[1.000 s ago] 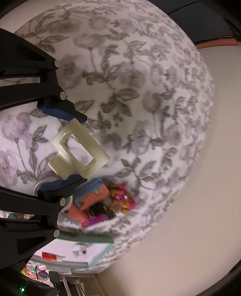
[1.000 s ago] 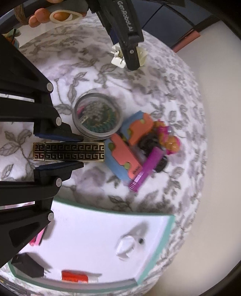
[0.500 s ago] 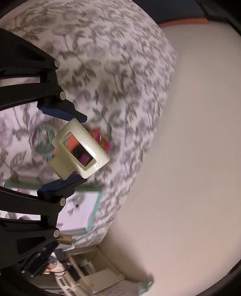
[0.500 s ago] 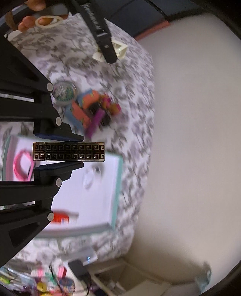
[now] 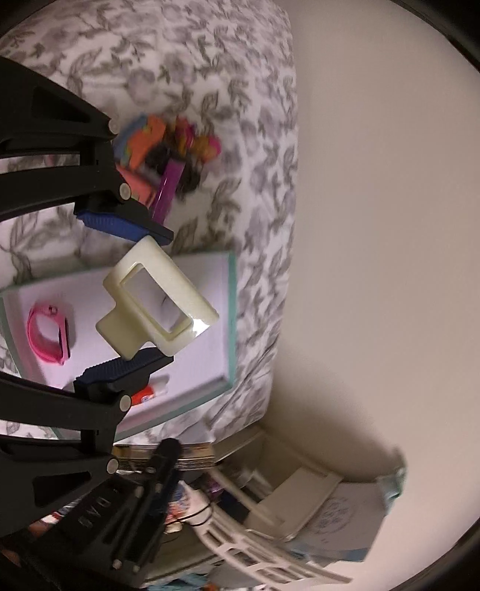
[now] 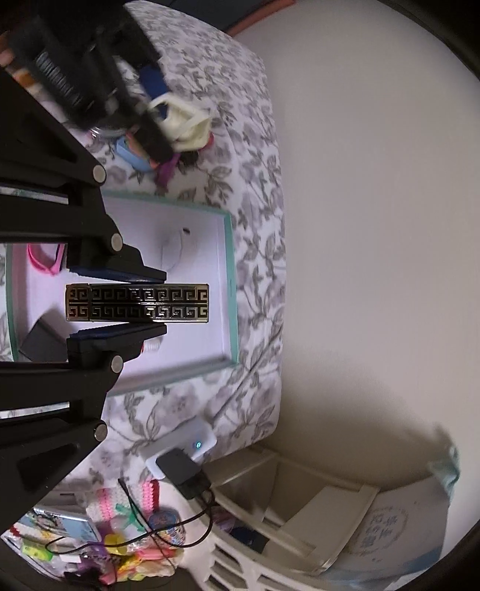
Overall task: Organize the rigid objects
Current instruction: 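Carry the cream clip with the left tool while the right tool carries the gold bar to the tray, then release the cream clip in the tray with the left tool while the right tool releases the gold bar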
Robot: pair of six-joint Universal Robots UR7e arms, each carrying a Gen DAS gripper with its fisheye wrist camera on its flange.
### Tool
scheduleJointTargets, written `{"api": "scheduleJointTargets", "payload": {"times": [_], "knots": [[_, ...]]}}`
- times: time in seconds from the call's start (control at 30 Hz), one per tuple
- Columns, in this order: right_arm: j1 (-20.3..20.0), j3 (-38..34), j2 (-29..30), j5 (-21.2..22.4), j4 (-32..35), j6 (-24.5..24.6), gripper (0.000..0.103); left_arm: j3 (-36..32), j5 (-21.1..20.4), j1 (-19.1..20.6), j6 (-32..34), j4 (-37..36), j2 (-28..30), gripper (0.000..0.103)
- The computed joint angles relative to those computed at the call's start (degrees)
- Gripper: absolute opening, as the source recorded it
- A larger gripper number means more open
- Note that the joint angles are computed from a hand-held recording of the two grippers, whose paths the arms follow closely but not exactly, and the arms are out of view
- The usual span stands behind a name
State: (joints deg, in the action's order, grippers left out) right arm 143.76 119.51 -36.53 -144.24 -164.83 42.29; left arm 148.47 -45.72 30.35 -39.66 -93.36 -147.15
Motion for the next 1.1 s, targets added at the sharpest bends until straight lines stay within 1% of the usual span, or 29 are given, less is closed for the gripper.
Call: {"api": "scheduleJointTargets", "payload": {"times": [0.1,0.17,0.23,0.3,0.4,0.47,0.63,0.73,0.83,1.0,1.1], "knots": [[-1.29,1.33,0.03,0.88,-2.87,-0.72,0.022,2.47,-1.61,2.35,3.16,-5.20,3.41,0.059],[-2.69,2.07,0.35,2.08,-3.32,-0.45,0.022,4.07,-2.63,4.87,5.69,-9.78,6.40,0.059],[-4.61,2.89,1.11,3.71,-4.62,-0.68,0.022,5.58,-4.24,8.40,8.34,-15.64,10.30,0.059],[-6.04,3.45,1.79,4.98,-5.36,-0.63,0.022,6.41,-5.03,10.54,10.12,-19.37,13.23,0.059],[-7.93,4.09,2.74,5.99,-5.45,0.10,0.022,7.25,-5.02,12.32,11.71,-23.33,16.71,0.059],[-9.06,4.75,3.21,6.72,-6.94,-0.19,0.022,7.61,-5.65,13.76,12.85,-26.27,18.68,0.059],[-10.77,5.39,3.86,8.03,-7.72,-0.34,0.022,7.94,-6.88,16.66,15.22,-31.39,22.43,0.059],[-11.38,5.24,4.24,9.28,-7.44,-0.62,0.022,7.55,-7.55,18.71,16.28,-33.42,23.82,0.059],[-11.74,3.98,4.95,9.92,-4.54,-0.74,0.022,7.00,-8.24,20.05,16.52,-33.33,24.30,0.059],[-12.16,3.33,5.53,10.96,-2.96,-0.73,0.022,5.92,-10.18,22.83,16.65,-33.41,25.47,0.059],[-12.13,3.24,5.48,11.04,-2.57,-0.45,0.023,5.30,-9.98,22.37,15.37,-31.73,24.92,0.059]]}}
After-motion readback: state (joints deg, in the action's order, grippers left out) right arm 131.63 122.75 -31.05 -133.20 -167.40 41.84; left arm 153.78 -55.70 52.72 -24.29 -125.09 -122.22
